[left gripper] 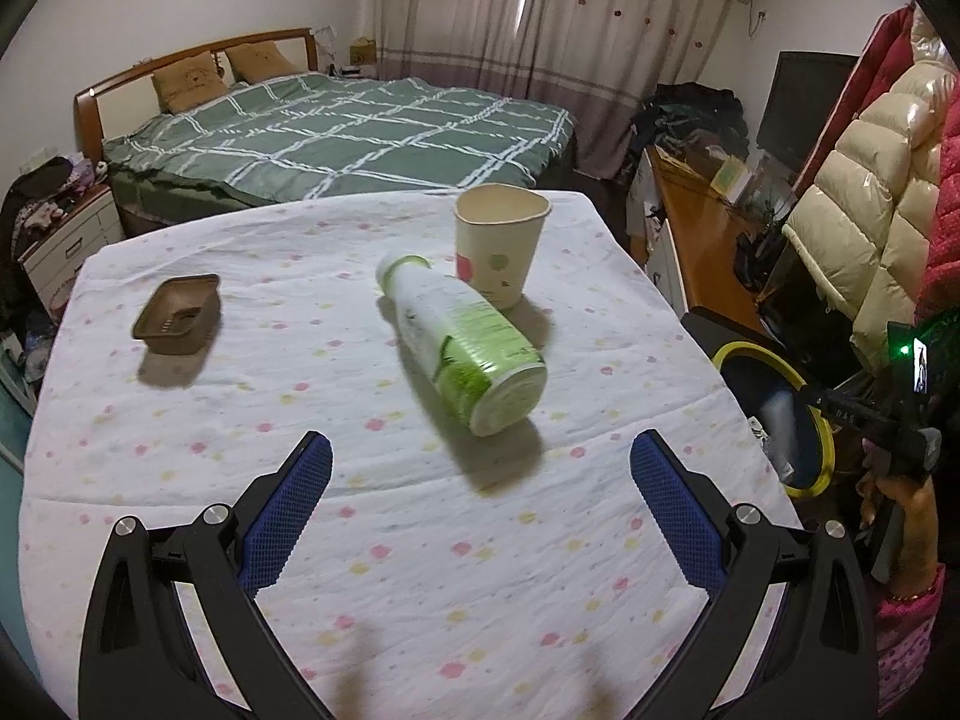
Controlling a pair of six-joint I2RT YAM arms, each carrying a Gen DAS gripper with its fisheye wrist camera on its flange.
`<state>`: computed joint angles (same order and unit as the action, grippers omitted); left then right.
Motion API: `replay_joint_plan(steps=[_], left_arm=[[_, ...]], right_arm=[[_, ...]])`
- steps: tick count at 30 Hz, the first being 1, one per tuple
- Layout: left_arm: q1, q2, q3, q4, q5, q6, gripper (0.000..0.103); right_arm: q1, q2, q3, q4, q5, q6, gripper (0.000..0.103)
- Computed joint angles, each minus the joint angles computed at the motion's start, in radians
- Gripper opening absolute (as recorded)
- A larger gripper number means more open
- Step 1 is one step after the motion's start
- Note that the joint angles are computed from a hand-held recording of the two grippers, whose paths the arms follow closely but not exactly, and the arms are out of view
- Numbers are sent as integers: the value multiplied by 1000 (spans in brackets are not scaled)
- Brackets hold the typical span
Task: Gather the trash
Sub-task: 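Carry the toothpaste tube into the bin and open the right tool, then move the left tool toward the green-labelled plastic bottle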
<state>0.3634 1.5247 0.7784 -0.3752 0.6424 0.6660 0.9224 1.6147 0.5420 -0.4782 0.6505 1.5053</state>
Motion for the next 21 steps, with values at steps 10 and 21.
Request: replay_joint_plan(steps=[10, 21], left_arm=[[-136, 110, 45, 110, -101, -176, 98], [-270, 236, 48, 294, -259, -383, 95]], right_arm=[[28, -19, -40, 32, 1, 24, 50], [8, -5, -77, 141, -19, -24, 50]])
